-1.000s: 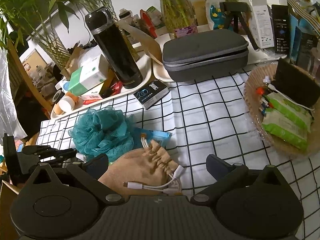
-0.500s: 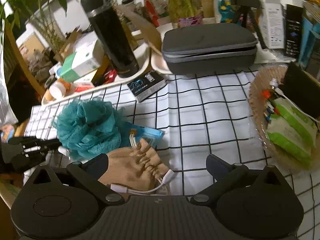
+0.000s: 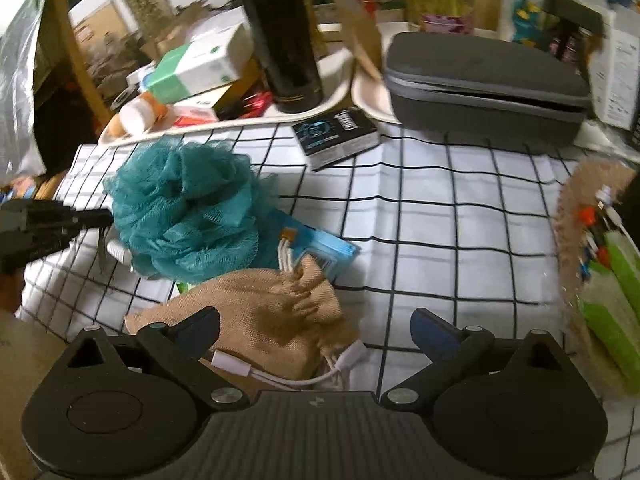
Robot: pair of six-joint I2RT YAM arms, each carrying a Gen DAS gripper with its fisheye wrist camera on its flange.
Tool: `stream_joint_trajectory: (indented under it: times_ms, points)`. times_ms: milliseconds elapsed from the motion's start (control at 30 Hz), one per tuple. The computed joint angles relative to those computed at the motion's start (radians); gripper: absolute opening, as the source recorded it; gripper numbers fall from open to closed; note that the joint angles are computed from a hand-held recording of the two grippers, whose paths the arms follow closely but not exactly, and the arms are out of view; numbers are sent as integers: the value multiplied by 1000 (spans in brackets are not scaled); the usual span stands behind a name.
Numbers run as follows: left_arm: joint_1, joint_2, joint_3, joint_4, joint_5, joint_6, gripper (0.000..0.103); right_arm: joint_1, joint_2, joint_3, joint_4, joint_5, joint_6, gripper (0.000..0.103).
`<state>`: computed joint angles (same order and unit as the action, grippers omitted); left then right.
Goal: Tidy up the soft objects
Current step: 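Close the right gripper on the beige drawstring pouch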
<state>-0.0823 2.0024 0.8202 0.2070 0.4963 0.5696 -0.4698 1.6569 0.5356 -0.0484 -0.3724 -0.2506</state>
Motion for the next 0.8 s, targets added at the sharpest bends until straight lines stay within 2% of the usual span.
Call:
stream_joint_trajectory:
  times_ms: [167, 267, 333, 367, 433, 533, 800]
  points:
    - [9, -8, 10, -11, 17, -16, 5, 21, 83, 27, 43, -8, -65, 91]
    - [9, -10, 11, -14, 21, -24, 5, 9, 137, 50, 61, -64, -77, 79]
    - [10, -15, 10, -18, 25, -29, 5, -3, 151, 61, 53, -121, -92, 50]
    - [11, -18, 9, -19, 27, -32, 5, -5, 149, 63, 44, -140, -97, 44]
    - [14, -27, 3, -19, 32, -33, 5, 3, 124, 51, 40, -149, -109, 4]
    - [20, -46, -10, -13, 37, -40, 5, 12, 88, 36, 45, -131, -100, 3]
    - [54, -134, -54, -3, 48, -75, 5, -53, -117, -54, 85, -210, -41, 2]
